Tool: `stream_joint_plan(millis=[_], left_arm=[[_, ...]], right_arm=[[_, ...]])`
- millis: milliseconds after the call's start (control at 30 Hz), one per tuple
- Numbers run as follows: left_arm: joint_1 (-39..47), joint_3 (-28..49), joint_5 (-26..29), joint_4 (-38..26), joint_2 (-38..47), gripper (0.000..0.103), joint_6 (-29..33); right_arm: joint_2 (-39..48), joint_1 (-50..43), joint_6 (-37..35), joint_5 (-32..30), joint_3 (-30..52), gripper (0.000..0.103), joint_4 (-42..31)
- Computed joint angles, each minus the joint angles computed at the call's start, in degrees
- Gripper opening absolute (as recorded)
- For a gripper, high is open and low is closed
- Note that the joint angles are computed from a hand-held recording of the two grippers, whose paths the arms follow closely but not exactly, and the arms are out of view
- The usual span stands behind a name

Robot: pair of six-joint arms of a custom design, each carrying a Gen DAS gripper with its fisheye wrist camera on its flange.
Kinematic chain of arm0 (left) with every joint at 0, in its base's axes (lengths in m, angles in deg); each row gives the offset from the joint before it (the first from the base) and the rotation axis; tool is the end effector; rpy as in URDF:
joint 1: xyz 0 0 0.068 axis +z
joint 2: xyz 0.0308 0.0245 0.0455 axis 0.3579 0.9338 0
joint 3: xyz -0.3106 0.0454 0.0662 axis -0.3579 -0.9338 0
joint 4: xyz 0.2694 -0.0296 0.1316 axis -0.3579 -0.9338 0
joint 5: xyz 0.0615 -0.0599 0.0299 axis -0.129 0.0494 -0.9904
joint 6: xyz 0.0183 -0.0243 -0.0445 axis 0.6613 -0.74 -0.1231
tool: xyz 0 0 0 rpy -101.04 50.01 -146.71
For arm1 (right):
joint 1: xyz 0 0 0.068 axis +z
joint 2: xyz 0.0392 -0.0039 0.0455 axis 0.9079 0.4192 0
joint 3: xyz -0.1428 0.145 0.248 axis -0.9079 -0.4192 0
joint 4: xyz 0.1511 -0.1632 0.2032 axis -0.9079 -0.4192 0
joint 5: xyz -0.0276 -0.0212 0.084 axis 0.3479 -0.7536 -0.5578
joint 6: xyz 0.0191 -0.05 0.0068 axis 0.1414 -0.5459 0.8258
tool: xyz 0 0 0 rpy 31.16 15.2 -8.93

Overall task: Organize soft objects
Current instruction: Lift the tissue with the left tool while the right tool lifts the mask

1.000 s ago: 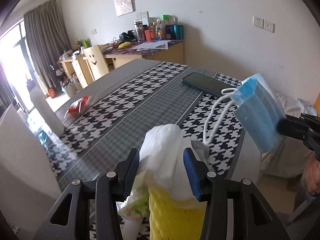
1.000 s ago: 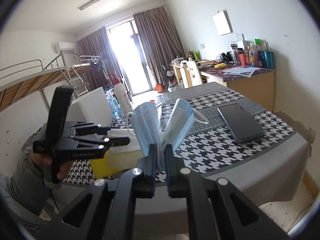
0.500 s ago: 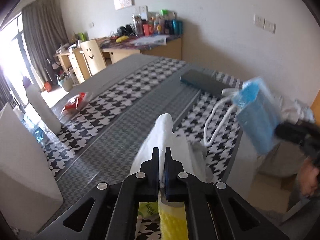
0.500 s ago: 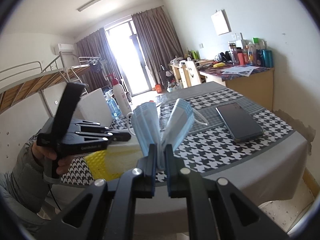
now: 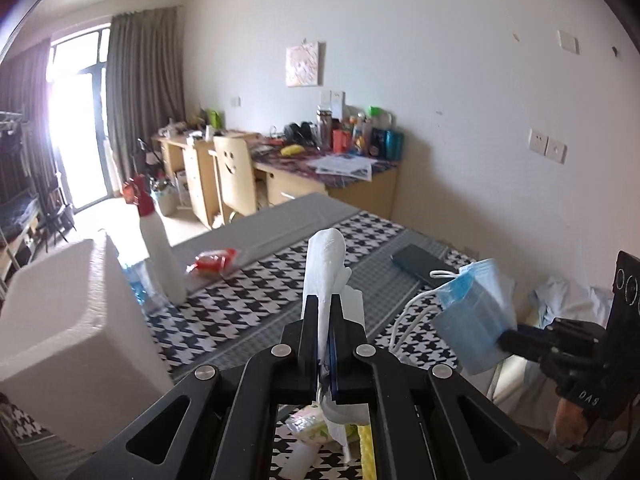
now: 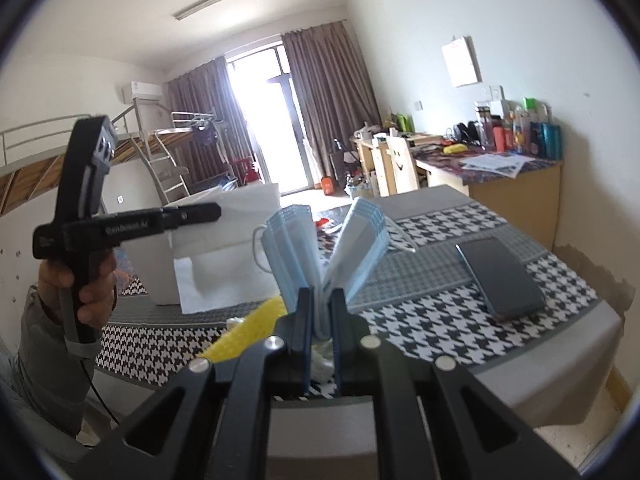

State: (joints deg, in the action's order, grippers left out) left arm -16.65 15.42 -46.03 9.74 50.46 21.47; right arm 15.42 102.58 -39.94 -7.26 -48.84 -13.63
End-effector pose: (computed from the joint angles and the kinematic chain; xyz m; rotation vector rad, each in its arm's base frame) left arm 0.2100 -0.1472 0.2901 0.2385 2.1075 -0.1822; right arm 0.2204 0.1693 0.2605 -0.4251 1.9558 0.6092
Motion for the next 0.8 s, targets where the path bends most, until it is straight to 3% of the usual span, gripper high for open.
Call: stream_joint_plan(millis=[233, 300, 800], left_arm=[[-0.3, -0.4, -2.8, -1.3, -3.5, 0.003, -1.0], [-1.1, -0.6, -5.8, -2.0, -4.7, 0.003, -1.5], [2.3, -1.6, -10.1, -5.0, -10.0, 0.004, -1.7]], right_arm=[[3.6, 3.6, -1.0, 3.7, 4.9, 0.011, -1.4], [4.8, 4.6, -1.3, 5.6, 6.5, 0.011, -1.9], [12.6, 6.6, -1.7, 4.9, 16.0, 0.011, -3.3]])
